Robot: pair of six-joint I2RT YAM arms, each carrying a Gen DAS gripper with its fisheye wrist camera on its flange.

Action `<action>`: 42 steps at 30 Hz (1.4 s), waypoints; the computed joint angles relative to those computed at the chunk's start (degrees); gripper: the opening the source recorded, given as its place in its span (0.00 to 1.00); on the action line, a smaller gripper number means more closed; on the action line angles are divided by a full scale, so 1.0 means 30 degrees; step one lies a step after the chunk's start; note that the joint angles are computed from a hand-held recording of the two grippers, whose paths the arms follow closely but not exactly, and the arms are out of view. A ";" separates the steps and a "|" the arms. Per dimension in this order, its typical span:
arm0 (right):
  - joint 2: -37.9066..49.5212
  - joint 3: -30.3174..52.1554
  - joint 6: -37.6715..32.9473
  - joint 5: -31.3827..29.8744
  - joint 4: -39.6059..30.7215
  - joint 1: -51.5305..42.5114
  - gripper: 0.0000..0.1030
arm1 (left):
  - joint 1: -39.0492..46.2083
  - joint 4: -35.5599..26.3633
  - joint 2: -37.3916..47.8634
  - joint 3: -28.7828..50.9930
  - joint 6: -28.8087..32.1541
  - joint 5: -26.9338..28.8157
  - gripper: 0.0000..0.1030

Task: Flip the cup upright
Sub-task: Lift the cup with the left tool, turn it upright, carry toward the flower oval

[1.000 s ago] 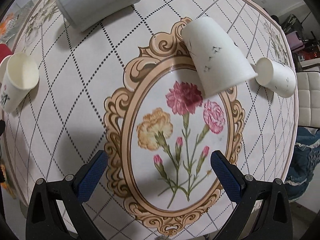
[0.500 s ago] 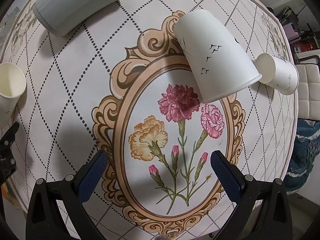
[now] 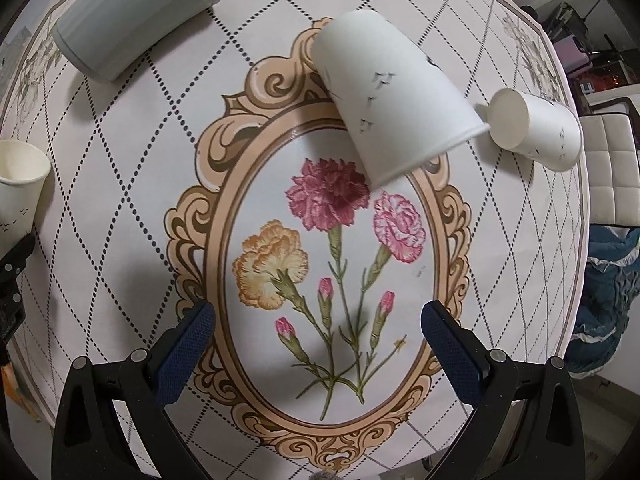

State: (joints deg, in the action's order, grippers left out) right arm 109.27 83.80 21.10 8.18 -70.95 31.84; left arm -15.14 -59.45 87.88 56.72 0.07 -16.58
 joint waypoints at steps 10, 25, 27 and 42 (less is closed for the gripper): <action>-0.1436 -0.0960 0.0208 0.0106 -0.0334 -0.0180 1.00 | 0.0157 -0.2231 -0.2342 -0.0073 -0.4788 0.2817 0.53; -0.9743 -0.7614 -0.4721 -0.0042 -0.0631 -0.4883 1.00 | -0.6908 -0.4507 -0.4713 0.1074 -1.7887 0.5865 0.53; -1.0374 -0.8048 -0.6840 -0.0167 -0.0566 -0.7000 1.00 | -0.9078 -0.4002 -0.3658 0.1782 -2.0584 0.6197 0.53; -1.0635 -0.9424 -1.8887 0.0105 0.2141 -1.9849 1.00 | -1.4018 0.0233 0.2176 0.3682 -2.6477 0.7565 0.53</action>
State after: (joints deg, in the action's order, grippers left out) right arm 77.36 55.53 -35.56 8.50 -64.52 -27.71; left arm -57.19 -58.75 94.41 67.76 -79.36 6.11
